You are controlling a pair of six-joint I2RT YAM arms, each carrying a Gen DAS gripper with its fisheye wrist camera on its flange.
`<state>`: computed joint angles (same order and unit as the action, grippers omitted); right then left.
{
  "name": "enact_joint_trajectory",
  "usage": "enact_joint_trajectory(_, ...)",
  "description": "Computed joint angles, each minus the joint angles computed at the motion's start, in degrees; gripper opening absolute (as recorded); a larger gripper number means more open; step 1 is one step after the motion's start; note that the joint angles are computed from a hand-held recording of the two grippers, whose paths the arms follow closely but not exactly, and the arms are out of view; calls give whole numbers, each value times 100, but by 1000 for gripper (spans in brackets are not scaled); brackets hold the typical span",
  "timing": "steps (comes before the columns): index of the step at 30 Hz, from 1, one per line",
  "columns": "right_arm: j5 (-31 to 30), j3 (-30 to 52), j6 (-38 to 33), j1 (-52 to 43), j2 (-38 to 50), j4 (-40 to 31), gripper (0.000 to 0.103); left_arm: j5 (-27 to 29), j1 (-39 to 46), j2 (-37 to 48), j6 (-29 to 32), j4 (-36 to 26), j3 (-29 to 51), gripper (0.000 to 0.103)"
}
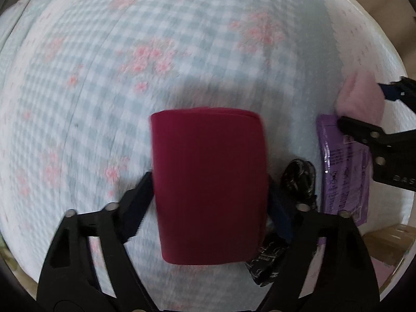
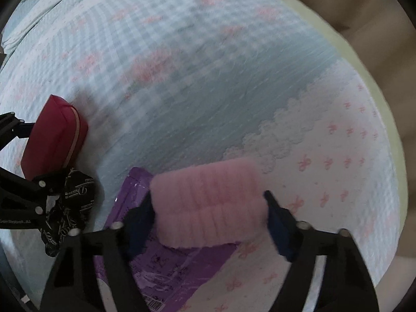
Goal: Organize soft objects
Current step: 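Grasp the magenta pouch with the left tool while the right tool grasps the pink hair tie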
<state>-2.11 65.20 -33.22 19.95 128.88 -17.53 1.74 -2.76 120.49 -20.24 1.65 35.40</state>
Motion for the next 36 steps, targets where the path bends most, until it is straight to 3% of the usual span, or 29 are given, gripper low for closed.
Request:
enact_joint_trajectory(4, -48, -23, 109, 40, -52, 59, 62, 137, 130, -19, 121, -259, 238, 62)
enact_joint_trajectory(12, -176, -362, 431, -63, -595, 192, 36, 447, 676, -667, 461, -414, -62, 45)
enact_joint_trajectory(18, -321, -635, 894, -104, -1193, 84, 33, 526, 1027, -1326, 728, -748, -305, 43)
enact_joint_trajectory(22, -353, -1032, 1186, -32, -1945, -39, 33, 632, 1344, -2364, 976, -1165, -735, 43)
enact_joint_trajectory(29, -305, -1621, 1841, 153, -3664, -722, 33, 793, 1893, -4658, 1420, -2802, -993, 43)
enact_joint_trajectory(33, -139, -1802, 2420, 538, -4893, -1503, 33, 869, 2162, -6292, 1581, -4357, -785, 43)
enact_joint_trajectory(36, 34, -1759, 2890, 922, -5726, -2198, 33, 1105, 2885, -7248, 2234, -5599, -380, 43)
